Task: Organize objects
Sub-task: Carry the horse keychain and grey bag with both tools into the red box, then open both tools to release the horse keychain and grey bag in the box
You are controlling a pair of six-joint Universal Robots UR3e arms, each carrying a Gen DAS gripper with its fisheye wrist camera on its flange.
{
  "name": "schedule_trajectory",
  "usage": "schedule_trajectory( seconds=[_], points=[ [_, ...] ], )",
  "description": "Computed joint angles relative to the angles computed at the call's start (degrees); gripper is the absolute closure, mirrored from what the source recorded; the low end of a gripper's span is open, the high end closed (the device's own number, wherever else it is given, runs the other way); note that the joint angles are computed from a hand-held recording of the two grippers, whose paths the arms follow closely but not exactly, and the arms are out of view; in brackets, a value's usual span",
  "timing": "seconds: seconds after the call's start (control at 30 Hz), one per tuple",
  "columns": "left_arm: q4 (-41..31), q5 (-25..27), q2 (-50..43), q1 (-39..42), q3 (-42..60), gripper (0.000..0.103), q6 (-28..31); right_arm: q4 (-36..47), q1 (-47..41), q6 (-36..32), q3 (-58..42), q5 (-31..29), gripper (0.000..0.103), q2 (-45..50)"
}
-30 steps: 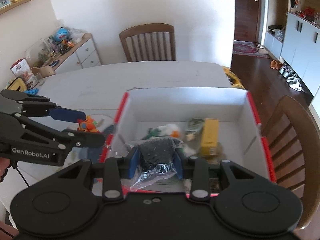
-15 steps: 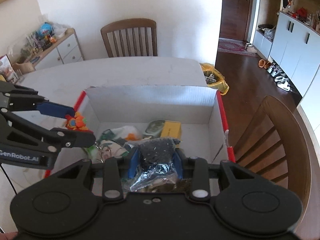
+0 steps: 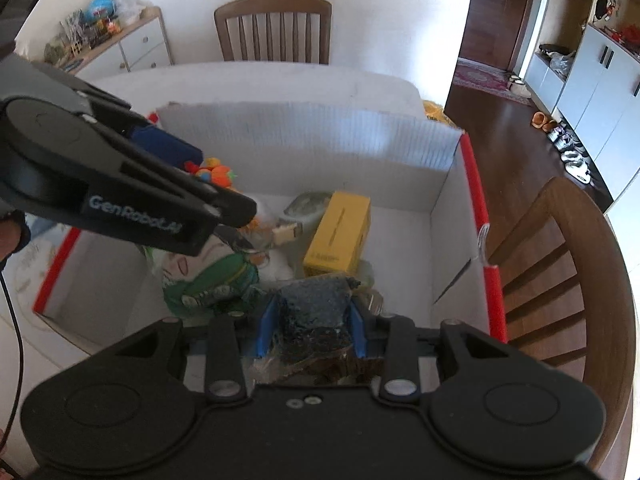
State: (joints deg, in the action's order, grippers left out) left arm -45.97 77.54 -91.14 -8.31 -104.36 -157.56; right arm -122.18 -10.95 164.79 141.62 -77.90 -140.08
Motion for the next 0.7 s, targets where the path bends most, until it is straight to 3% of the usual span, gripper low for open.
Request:
schedule_trajectory(
  seconds=[0.37,0.7],
  points=[
    [2.54,1.73,-4.17,-1.21,-1.07,0.044,-0.37,-5.75,-0.55,0.98,3.18,0.45,0.066,3.06],
    [4.58,1.35,-2.38,-0.16,-4.12,0.043,-0.13,1.66,-3.95,-0.16,2.42,3.52,0.057,-3.36]
  ],
)
